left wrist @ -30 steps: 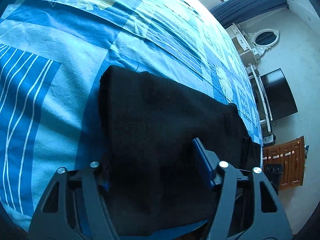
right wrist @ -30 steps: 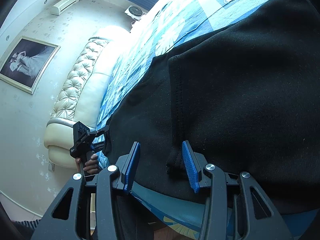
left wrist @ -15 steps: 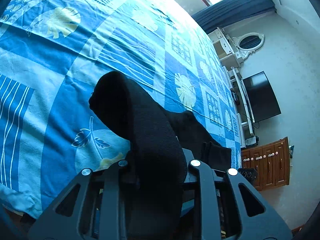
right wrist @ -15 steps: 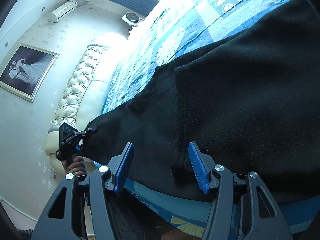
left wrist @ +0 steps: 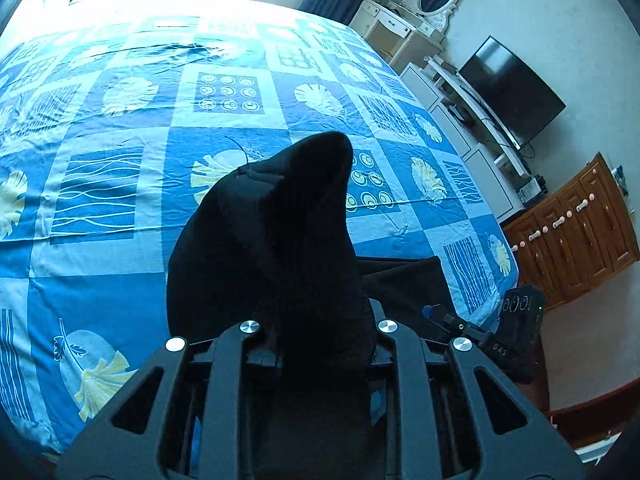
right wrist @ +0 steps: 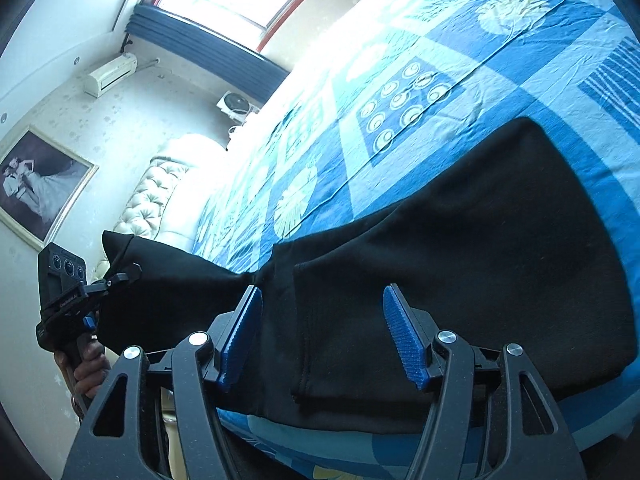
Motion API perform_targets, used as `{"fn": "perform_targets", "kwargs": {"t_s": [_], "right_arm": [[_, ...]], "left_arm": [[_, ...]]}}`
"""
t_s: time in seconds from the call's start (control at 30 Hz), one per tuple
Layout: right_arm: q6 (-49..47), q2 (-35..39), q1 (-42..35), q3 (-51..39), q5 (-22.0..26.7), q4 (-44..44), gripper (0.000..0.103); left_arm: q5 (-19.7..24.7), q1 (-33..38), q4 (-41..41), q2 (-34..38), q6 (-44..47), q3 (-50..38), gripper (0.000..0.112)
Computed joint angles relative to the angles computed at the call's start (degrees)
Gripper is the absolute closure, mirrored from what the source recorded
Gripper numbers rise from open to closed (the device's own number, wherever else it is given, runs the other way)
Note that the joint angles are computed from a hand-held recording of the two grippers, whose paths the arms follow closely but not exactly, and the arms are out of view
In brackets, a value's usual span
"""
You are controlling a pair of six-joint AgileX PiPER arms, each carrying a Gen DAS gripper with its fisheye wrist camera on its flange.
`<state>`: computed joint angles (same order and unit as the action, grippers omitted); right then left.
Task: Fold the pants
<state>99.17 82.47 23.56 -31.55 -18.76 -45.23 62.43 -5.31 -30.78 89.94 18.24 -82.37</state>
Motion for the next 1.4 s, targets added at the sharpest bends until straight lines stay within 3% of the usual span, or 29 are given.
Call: {"fn": "perform_targets", "kwargs": {"t_s": [0.1, 0.3, 0.53, 0.9, 1.13, 1.33, 1.4], "right_arm": [[1.07, -3.05, -4.83, 2.96, -0.64, -0.75, 0.04], [2.2, -4.82, -15.67, 9.71, -5.95, -0.89, 0.04], [3.21, -3.49, -23.82, 13.25, -12.0, -4.14, 0.04], [0.74, 4.36, -27.46, 15.72, -20.14, -2.47, 0.04], [1.27, 3.55, -26.36, 15.78, -18.86, -2.43, 0.04], [-0.13, 4.68, -28.92, 17.2, -22.07, -3.18, 0.04], [-0.06, 4.94, -29.45, 17.24, -22.78, -3.8, 0.04]], "left_arm": [[-5.58, -10.33, 7.61, 2.06, -7.63, 0.29, 0.091], [-11.22, -25.03, 22.31, 10.7, -23.49, -2.36, 0.091], [-11.44, -36.0, 40.37, 19.1, -40.38, -5.55, 0.091], [-12.09, -41.3, 52.6, 21.74, -50.97, -4.12, 0.091], [-13.07, -42.86, 56.98, 22.08, -53.75, -2.64, 0.091], [-12.5, -43.58, 57.92, 22.22, -54.0, -3.04, 0.089], [-13.38, -43.93, 57.8, 21.25, -53.66, -2.06, 0.083]]}}
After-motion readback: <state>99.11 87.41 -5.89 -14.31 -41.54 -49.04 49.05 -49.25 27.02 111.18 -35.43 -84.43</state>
